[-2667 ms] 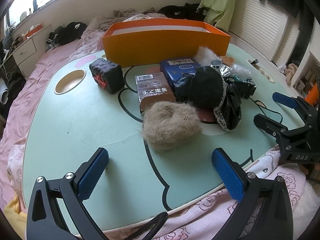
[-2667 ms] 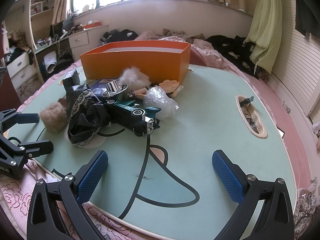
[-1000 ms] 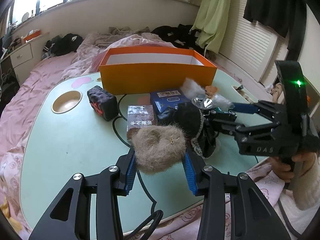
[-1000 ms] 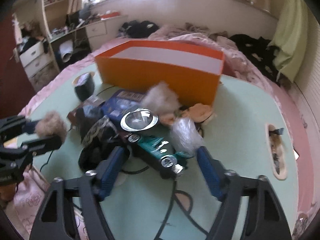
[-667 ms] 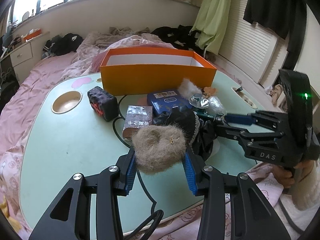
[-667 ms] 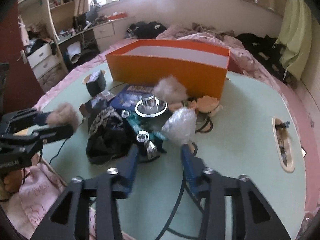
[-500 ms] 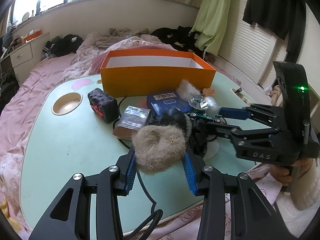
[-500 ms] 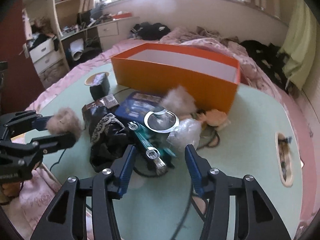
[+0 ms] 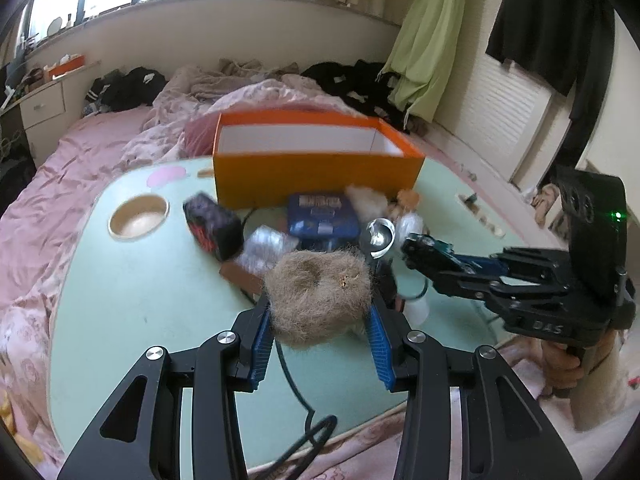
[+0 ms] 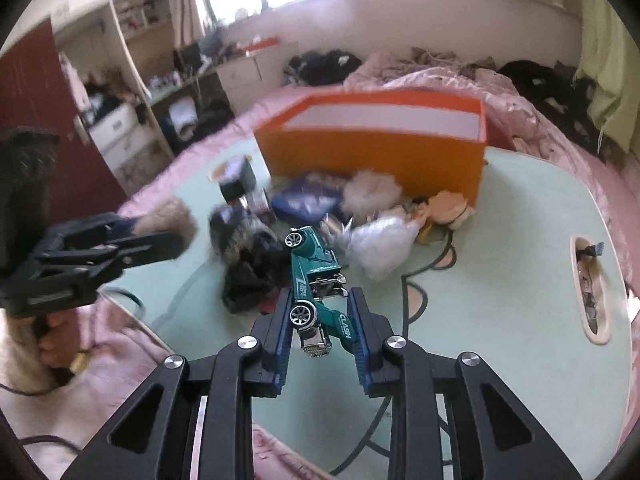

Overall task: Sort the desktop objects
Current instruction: 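Drop the fur ball into the box with the left gripper while the right gripper drops the toy car in, then withdraw both grippers from the box back over the table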

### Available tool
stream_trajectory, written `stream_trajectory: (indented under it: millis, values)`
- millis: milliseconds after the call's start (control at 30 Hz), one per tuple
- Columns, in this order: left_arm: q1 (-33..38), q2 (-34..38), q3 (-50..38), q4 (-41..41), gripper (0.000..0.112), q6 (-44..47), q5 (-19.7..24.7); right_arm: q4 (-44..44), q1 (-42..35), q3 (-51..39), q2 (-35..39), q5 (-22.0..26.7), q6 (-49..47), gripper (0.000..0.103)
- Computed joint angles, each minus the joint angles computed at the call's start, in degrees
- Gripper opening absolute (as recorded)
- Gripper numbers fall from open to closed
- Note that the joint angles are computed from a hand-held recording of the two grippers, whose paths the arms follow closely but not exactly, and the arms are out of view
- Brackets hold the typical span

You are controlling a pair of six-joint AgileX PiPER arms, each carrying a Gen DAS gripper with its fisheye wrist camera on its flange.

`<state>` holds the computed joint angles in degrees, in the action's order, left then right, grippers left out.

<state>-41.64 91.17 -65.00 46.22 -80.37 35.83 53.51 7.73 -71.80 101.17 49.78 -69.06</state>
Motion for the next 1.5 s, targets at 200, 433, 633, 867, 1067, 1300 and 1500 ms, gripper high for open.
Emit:
stream_trajectory:
  millis: [200, 433, 633, 867, 1067, 1300, 1500]
  values:
    - [5.8, 3.9, -12.9, -5.6, 0.043, 12.0, 3.6, -0.6, 1.9, -12.1, 2.3, -3.9, 12.7, 0.026]
    - [17.0, 19.3, -33.9, -25.5, 0.044, 31.5, 2.3, -16.2, 8.2, -36.2, 18.1, -5.0, 34.9, 0.026]
    - [20.4, 25.4, -38.6, -34.9, 0.062, 36.8, 2.8, -17.7, 8.2, -35.4, 20.0, -7.0, 37.5, 0.040]
    - [18.4, 13.4, -22.7, -28.1, 0.074, 29.9, -5.6, -9.4, 5.3, -21.3, 11.1, -12.4, 25.9, 0.057]
    - [11.9, 3.6, -10.8, -19.3, 0.074, 23.8, -2.1, -6.8, 3.6, -4.6, 0.7, -15.4, 16.6, 0.071]
    - [3.5, 3.1, -4.3, -14.2, 0.074, 16.2, 5.1, -10.4, 6.9, 9.4, -5.0, -23.0, 15.1, 0.078]
    - [0.2, 8.7, -4.6, -10.0, 0.079, 8.8, 8.4, -20.7, 7.9, 8.1, -1.3, -26.2, 26.7, 0.094]
